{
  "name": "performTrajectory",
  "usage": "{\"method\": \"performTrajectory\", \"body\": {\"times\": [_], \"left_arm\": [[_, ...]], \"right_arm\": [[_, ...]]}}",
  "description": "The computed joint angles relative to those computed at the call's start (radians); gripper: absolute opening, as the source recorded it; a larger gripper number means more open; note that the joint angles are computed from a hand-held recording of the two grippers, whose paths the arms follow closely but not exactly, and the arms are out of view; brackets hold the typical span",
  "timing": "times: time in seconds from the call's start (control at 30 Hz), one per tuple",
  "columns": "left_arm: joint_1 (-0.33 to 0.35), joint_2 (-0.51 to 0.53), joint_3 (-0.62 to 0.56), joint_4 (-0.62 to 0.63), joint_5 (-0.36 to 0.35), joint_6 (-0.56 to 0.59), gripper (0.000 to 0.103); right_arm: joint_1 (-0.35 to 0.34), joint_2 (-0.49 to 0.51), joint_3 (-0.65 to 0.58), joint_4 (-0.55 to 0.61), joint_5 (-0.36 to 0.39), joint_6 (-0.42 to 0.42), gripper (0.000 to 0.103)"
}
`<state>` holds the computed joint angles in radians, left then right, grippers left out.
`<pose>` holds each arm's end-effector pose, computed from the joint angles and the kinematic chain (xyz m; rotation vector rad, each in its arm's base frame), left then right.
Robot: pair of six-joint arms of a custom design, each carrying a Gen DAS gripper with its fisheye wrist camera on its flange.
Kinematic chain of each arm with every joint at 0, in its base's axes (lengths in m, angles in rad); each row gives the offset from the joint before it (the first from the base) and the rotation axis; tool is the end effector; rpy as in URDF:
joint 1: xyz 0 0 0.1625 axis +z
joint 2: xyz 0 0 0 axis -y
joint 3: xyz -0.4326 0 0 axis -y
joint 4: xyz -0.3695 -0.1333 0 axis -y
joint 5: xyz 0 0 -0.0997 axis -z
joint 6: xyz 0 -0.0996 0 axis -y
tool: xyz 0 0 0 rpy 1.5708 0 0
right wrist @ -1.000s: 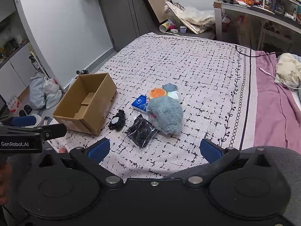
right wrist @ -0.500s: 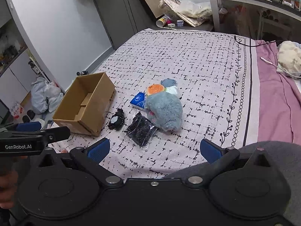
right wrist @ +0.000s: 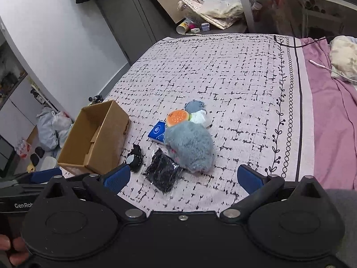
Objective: Organize soft objects
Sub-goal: 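Reach the right gripper to the grey-blue fluffy plush and close on it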
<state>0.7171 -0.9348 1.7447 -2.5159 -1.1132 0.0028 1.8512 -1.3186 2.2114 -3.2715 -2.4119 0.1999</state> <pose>-0.3527 -0.5428 0.1678 1.1015 2.5173 -0.4335 0.1831 -0.4224 0.3198 -0.3395 -2.2669 1.1743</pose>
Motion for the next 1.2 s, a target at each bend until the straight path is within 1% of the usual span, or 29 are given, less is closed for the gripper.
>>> {"method": "performTrajectory", "body": {"times": [0.17, 0.23, 0.3, 0.33, 0.4, 0.43, 0.5, 0.6, 0.63, 0.73, 0.8, 0.87, 0.9, 1.03, 1.1, 1.13, 1.2], "left_arm": [[0.004, 0.028, -0.015, -0.019, 0.005, -0.006, 0.1], [0.009, 0.038, -0.023, -0.027, -0.005, -0.014, 0.099], [0.011, 0.049, -0.031, -0.035, 0.0, -0.018, 0.097], [0.011, 0.054, -0.035, -0.038, 0.004, -0.021, 0.093], [0.015, 0.067, -0.046, -0.034, 0.009, -0.032, 0.09], [0.018, 0.074, -0.055, -0.028, 0.008, -0.04, 0.087], [0.023, 0.084, -0.068, -0.02, 0.005, -0.046, 0.082], [0.029, 0.103, -0.087, -0.011, 0.01, -0.055, 0.079], [0.031, 0.111, -0.095, -0.009, 0.012, -0.058, 0.077], [0.038, 0.129, -0.118, 0.006, 0.009, -0.071, 0.075], [0.043, 0.14, -0.129, 0.01, 0.007, -0.079, 0.072], [0.048, 0.153, -0.144, 0.018, 0.008, -0.088, 0.07], [0.051, 0.159, -0.15, 0.021, 0.007, -0.09, 0.069], [0.062, 0.186, -0.176, 0.041, 0.001, -0.106, 0.061], [0.068, 0.198, -0.189, 0.055, -0.004, -0.115, 0.059], [0.07, 0.205, -0.197, 0.062, -0.006, -0.119, 0.059], [0.073, 0.215, -0.209, 0.072, -0.006, -0.123, 0.059]], "right_arm": [[-0.039, -0.011, -0.006, -0.016, 0.057, -0.014, 0.102], [-0.053, -0.009, -0.016, -0.011, 0.073, -0.027, 0.099], [-0.069, -0.01, -0.03, 0.009, 0.097, -0.032, 0.091], [-0.074, -0.009, -0.035, 0.016, 0.105, -0.032, 0.088], [-0.089, -0.004, -0.052, 0.031, 0.128, -0.042, 0.08], [-0.094, -0.002, -0.058, 0.038, 0.136, -0.046, 0.078], [-0.105, 0.004, -0.079, 0.061, 0.155, -0.054, 0.07], [-0.115, 0.015, -0.112, 0.088, 0.179, -0.071, 0.062], [-0.117, 0.02, -0.122, 0.089, 0.188, -0.083, 0.061], [-0.131, 0.035, -0.144, 0.089, 0.22, -0.108, 0.055], [-0.153, 0.039, -0.144, 0.085, 0.261, -0.104, 0.047], [-0.181, 0.04, -0.133, 0.07, 0.309, -0.093, 0.045], [-0.19, 0.042, -0.13, 0.064, 0.322, -0.092, 0.045], [-0.225, 0.05, -0.125, 0.075, 0.343, -0.078, 0.045], [-0.24, 0.049, -0.125, 0.084, 0.364, -0.065, 0.045], [-0.243, 0.053, -0.128, 0.087, 0.364, -0.067, 0.045], [-0.239, 0.072, -0.143, 0.096, 0.326, -0.078, 0.046]]}}
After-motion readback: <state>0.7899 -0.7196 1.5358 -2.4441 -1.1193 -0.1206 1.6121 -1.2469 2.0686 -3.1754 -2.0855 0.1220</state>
